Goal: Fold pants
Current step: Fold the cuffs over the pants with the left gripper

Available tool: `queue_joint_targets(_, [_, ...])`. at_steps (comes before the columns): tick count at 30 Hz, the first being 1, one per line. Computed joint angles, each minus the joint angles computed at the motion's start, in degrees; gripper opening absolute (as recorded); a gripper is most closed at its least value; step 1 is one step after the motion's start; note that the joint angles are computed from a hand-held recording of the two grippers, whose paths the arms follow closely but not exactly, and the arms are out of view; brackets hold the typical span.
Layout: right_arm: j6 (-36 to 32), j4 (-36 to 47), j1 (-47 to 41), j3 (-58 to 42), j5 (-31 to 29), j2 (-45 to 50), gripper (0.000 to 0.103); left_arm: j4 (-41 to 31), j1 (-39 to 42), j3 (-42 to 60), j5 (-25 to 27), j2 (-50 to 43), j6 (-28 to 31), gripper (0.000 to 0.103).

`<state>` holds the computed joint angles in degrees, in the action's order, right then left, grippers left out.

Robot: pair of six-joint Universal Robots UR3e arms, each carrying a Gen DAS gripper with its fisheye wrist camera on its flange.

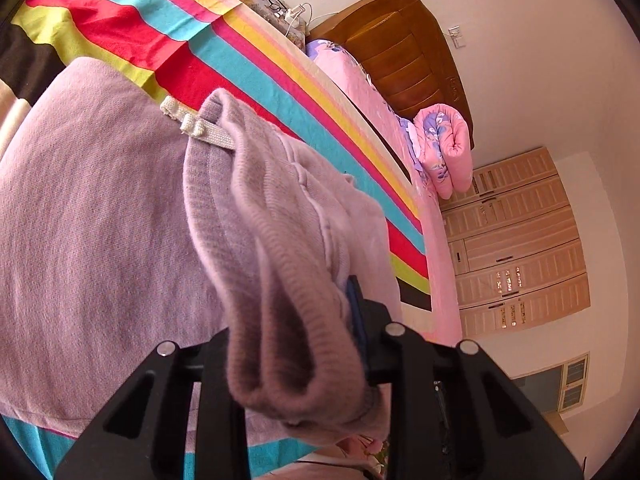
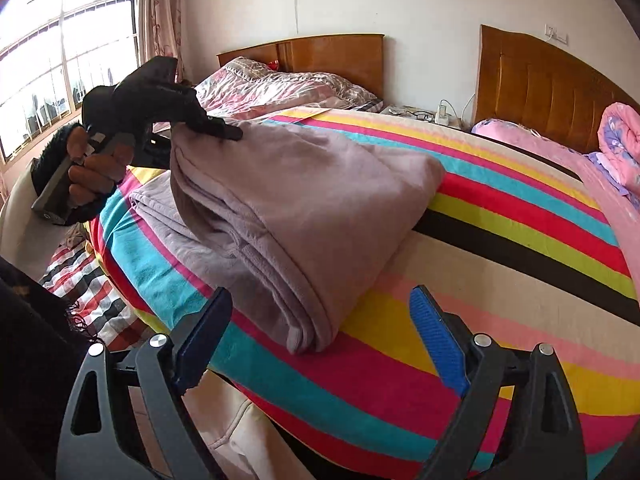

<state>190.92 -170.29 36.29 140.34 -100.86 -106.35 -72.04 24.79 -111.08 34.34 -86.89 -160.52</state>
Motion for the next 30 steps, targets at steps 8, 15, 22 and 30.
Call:
queue_joint_targets(8, [8.9,-4.0,10.0,-9.1,-19.7,19.7,0.086,-10.2,-2.2,14.1,-2.8,5.0,1.0,0.023])
queue_joint_targets(15, [8.2,-4.7,10.8,-9.4,-18.9,22.4,0.086,-18.1,20.6,-4.8,1.8,15.6,20.8,0.023])
queue_joint_targets(22, [7.6,-4.3,9.2,-9.0,-16.8,21.3,0.088,-13.3,27.3,-18.2,-0.8,17.1,26.1,0.023])
queue_joint_targets(30, [6.8,-4.6,9.8,-9.9,-15.7,22.0,0.089,-11.0,26.2,-15.8,2.2,20.3,24.2,0.023])
